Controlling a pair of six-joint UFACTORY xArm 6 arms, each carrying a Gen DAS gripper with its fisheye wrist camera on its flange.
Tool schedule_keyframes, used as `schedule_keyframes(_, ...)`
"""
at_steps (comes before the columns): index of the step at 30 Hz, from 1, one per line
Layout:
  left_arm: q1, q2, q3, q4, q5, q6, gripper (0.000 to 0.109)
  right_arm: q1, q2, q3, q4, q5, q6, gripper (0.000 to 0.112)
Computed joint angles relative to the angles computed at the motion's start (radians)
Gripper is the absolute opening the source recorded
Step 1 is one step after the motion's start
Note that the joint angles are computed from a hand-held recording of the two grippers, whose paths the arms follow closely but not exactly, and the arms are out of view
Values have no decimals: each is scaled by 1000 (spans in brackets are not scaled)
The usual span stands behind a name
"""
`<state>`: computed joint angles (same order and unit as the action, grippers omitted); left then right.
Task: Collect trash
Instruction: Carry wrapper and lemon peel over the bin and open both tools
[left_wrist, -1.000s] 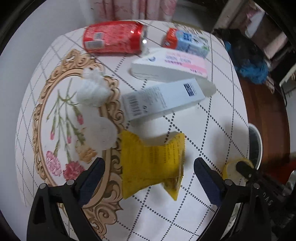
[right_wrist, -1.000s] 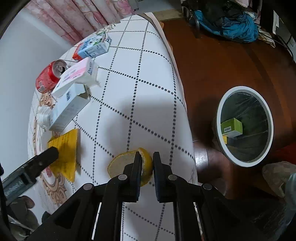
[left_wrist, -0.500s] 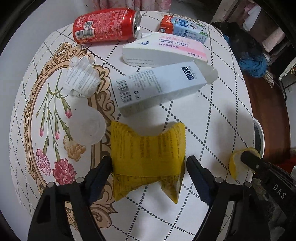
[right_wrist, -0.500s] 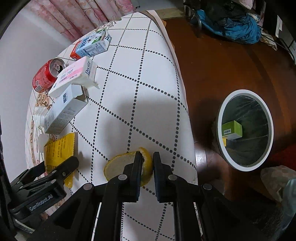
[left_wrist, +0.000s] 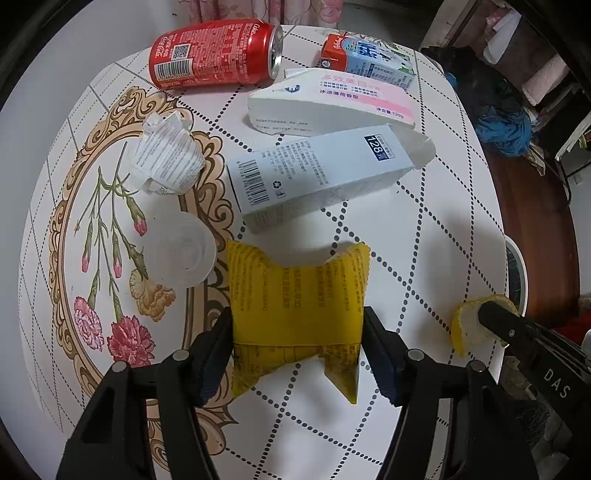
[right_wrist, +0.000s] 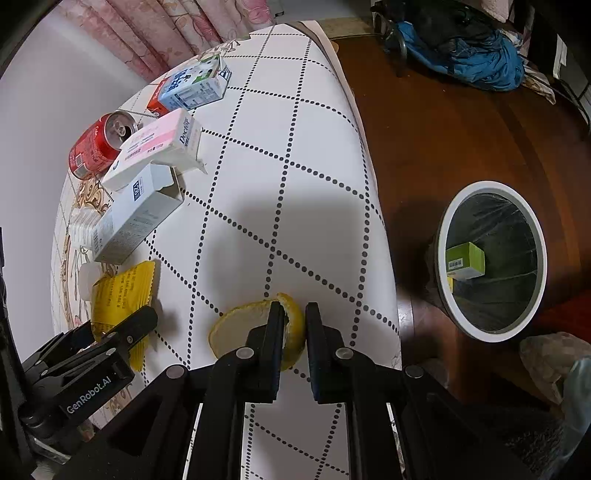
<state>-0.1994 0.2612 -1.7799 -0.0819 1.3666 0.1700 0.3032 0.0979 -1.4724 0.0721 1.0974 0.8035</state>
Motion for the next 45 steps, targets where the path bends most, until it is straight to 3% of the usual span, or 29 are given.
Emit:
schedule_keyframes(18, -3, -138, 49, -38, -72, 49, 56, -7, -85, 41, -15, -31, 1, 12)
schedule_keyframes(28, -109, -171, -34, -116, -68, 51, 56, -99, -325, 225, -34, -62, 19, 12)
schedule_keyframes(37, -324, -82, -129, -173, -49, -4, 56, -347, -641, 469, -17, -3, -42, 12)
schedule_keyframes(43, -441, 131, -298, -175, 42, -77, 56, -588, -709, 609, 59, 51, -188, 12)
schedule_keyframes(45, -469, 238, -414, -171, 107, -94, 57, -649, -692, 648, 83, 44, -232, 12)
